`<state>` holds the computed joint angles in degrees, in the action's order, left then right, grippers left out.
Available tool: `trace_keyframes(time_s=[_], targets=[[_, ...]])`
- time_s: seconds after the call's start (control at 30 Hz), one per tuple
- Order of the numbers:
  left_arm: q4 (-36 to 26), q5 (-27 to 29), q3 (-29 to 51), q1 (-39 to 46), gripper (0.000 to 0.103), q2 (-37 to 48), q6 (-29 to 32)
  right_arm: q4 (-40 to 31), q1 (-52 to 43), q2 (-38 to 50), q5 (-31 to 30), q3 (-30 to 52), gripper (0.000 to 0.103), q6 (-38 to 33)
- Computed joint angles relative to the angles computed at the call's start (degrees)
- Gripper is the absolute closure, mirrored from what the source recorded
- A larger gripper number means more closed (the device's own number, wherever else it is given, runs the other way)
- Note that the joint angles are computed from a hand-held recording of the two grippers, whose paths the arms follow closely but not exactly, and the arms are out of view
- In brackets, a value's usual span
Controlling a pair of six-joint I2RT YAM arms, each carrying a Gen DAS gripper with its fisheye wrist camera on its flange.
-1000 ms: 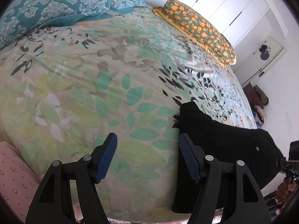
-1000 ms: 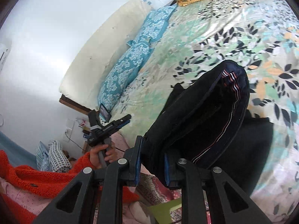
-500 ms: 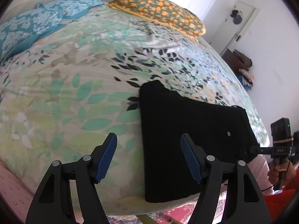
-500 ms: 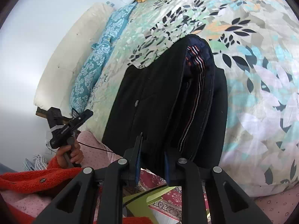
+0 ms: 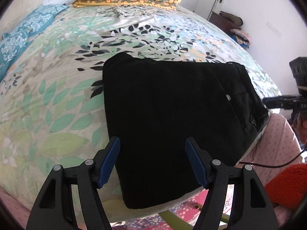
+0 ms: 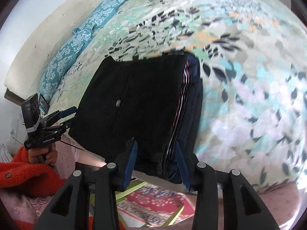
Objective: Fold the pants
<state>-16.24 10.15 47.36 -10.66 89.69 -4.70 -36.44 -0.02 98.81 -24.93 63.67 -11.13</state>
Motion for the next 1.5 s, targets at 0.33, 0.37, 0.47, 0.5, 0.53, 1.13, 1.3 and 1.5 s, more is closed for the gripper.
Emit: trace_keyframes(time_s=[0.33, 0.37, 0.47, 0.5, 0.53, 1.13, 1.3, 1.5], targets=[[-2.27, -6.43, 1.32, -1.97, 0.031, 1.14, -0.99, 10.31, 8.39, 12.38, 4.92, 11.25, 0.061, 2.04], [-2.46, -6.98, 1.45, -2.15, 0.031, 1.26, -1.22, 10.02, 8.1, 15.15, 5.79, 12.16, 0.061, 2.52], [-2.85, -7.93, 1.56, -2.33, 0.031, 1.38, -1.13, 12.42, 6.11, 18.23, 5.11, 10.56, 0.069, 3.22], [-2.87, -8.12, 1.58, -2.31, 0.03, 1.47, -0.95, 13.61, 5.86, 17.47, 4.71, 9.34, 0.069, 3.33], [-2.93, -8.37, 1.66, -2.38, 0.03, 1.64, -0.8, 13.6, 6.1, 16.84, 5.48, 8.77, 0.069, 3.38], [-3.41, -8.13, 2.29, -2.48, 0.028, 2.67, -0.9, 8.1, 12.31, -6.28, 7.88, -12.12, 0.067, -2.46], [-3.85, -7.64, 2.12, -2.33, 0.027, 2.34, -1.02, 5.67, 9.85, -3.03, 4.46, -11.27, 0.067, -1.3], [-4.54, -3.63, 2.26, 1.32, 0.027, 1.15, -1.48, 1.47, 6.26, -5.91, 1.56, -10.43, 0.061, -3.96]])
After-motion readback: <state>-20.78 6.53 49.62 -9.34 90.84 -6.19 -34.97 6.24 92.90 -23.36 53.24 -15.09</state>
